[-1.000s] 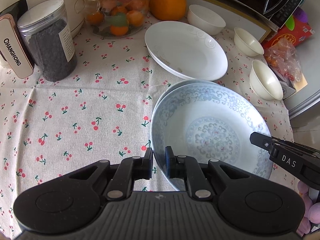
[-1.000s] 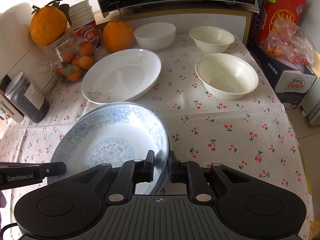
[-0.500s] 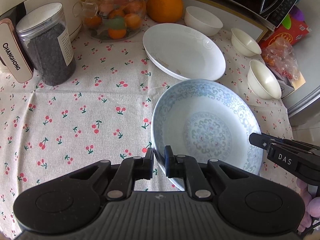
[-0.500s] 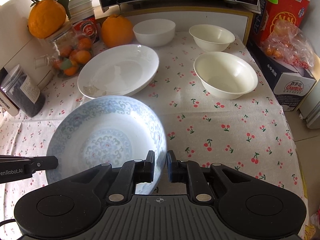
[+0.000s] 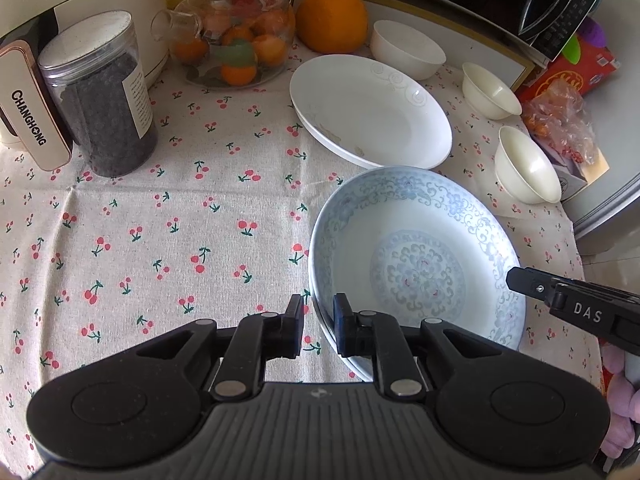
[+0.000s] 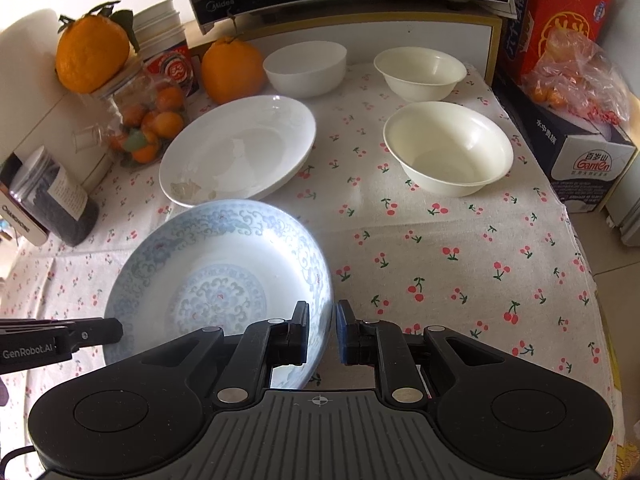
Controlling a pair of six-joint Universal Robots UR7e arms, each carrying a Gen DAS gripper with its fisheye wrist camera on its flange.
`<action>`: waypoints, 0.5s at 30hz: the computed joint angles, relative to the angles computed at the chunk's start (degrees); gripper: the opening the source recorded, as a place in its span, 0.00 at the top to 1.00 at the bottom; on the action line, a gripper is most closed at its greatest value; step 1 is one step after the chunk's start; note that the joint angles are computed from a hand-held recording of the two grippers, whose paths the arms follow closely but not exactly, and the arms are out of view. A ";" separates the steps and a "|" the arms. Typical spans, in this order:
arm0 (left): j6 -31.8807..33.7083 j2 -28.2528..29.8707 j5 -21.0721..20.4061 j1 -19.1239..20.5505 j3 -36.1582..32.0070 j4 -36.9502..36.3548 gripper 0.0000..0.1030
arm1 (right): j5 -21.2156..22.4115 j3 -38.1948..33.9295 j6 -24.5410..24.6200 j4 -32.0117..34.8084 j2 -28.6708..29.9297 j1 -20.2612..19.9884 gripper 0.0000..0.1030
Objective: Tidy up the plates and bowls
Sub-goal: 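Settle the stacked blue plates and open both tools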
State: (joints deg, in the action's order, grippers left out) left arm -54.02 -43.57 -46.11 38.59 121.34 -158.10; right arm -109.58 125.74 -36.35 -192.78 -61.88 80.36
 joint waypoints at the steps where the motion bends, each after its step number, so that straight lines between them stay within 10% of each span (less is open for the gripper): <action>1: 0.25 0.00 0.20 -0.05 0.04 -0.05 0.87 | 0.38 0.02 0.18 0.19 -0.24 -0.09 0.88; 15: 2.07 0.36 3.39 -0.71 -0.79 0.23 0.76 | 2.82 0.57 -0.75 1.60 -1.47 0.26 0.83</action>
